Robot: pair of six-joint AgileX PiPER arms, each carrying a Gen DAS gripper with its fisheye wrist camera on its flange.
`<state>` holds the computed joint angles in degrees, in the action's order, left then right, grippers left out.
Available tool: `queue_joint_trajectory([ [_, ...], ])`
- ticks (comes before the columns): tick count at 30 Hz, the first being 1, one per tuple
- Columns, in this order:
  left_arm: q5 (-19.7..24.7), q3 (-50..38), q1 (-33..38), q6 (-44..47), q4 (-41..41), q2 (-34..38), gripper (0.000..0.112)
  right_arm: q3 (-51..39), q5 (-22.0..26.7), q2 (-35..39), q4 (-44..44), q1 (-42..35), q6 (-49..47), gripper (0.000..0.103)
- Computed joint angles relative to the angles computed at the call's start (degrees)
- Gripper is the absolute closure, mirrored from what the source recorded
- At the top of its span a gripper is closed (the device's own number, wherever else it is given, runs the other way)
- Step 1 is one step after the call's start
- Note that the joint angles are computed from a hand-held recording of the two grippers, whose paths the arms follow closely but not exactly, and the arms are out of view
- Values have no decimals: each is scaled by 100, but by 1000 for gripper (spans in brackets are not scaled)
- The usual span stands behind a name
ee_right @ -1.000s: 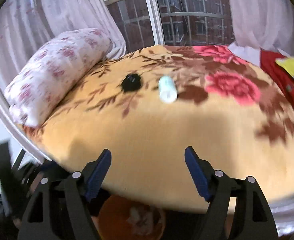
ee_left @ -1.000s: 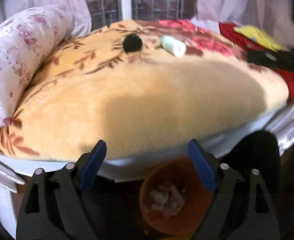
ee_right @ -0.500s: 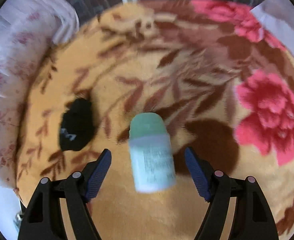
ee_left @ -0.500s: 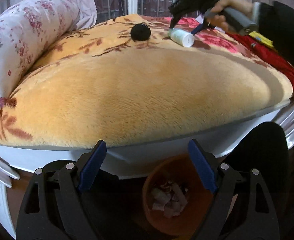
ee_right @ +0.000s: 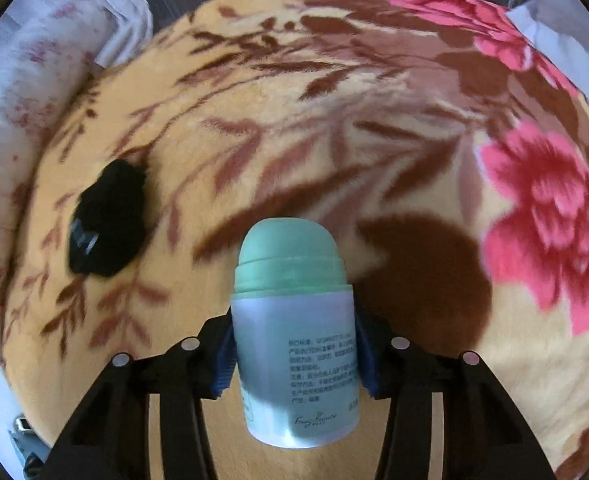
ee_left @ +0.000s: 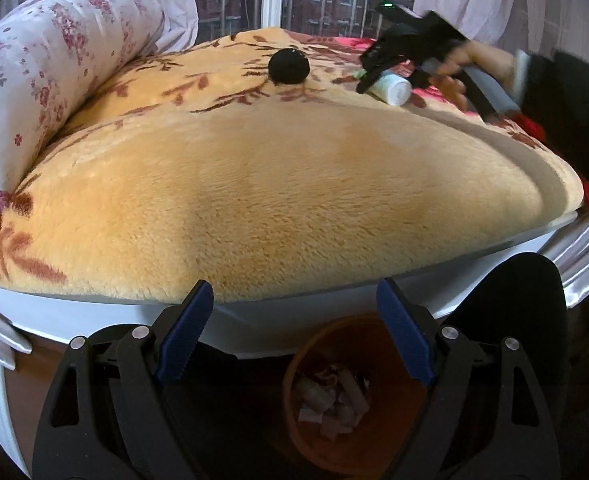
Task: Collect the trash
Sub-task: 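Grasp the green-capped bottle with the right gripper while the left gripper grasps the black pouch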
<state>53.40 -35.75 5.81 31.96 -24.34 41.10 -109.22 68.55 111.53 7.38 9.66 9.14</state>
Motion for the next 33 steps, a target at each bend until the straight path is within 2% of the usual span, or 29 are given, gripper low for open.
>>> queue_joint_trajectory([
  [4, 120, -201, -31, -28, -1, 188, 30, 2292, -1285, -1556, 721, -339, -548, 55],
  [7, 410, -684, 222, 194, -375, 699, 31, 3913, -2330, -2808, 1580, -760, -1248, 55],
  [9, 408, -1179, 114, 63, -458, 1144, 30, 4591, -2693, -3371, 1964, -1010, -1640, 55],
  [12, 226, -2423, -422, -365, -380, 2272, 31, 5087, -2922, -3693, 2617, -1373, -2253, 55],
  [15, -172, -3569, -1220, -1289, 487, 3243, 31, 5304, -3086, -3667, 3374, -1565, -2870, 55],
  [16, -319, -4080, -1536, -1758, 1023, 3693, 31, 5350, -3146, -3651, 3552, -1569, -2974, 55],
  [17, -284, -4588, -1716, -2048, 1373, 4123, 31, 5414, -3176, -3618, 3815, -1636, -3168, 56],
  [24, 977, -8054, -2175, -2894, 2296, 6837, 31, 5561, -3206, -3410, 4589, -1751, -3935, 56],
  [29, 1231, -8836, -2345, -3271, 2809, 7694, 30, 5655, -3312, -3419, 4776, -1751, -4118, 56],
  [32, 968, -8698, -2347, -3460, 3013, 7884, 31, 5640, -3352, -3399, 4689, -1716, -4049, 56],
  [33, 914, -8688, -2344, -3490, 3057, 7947, 39, 5629, -3388, -3395, 4596, -1676, -3966, 56],
])
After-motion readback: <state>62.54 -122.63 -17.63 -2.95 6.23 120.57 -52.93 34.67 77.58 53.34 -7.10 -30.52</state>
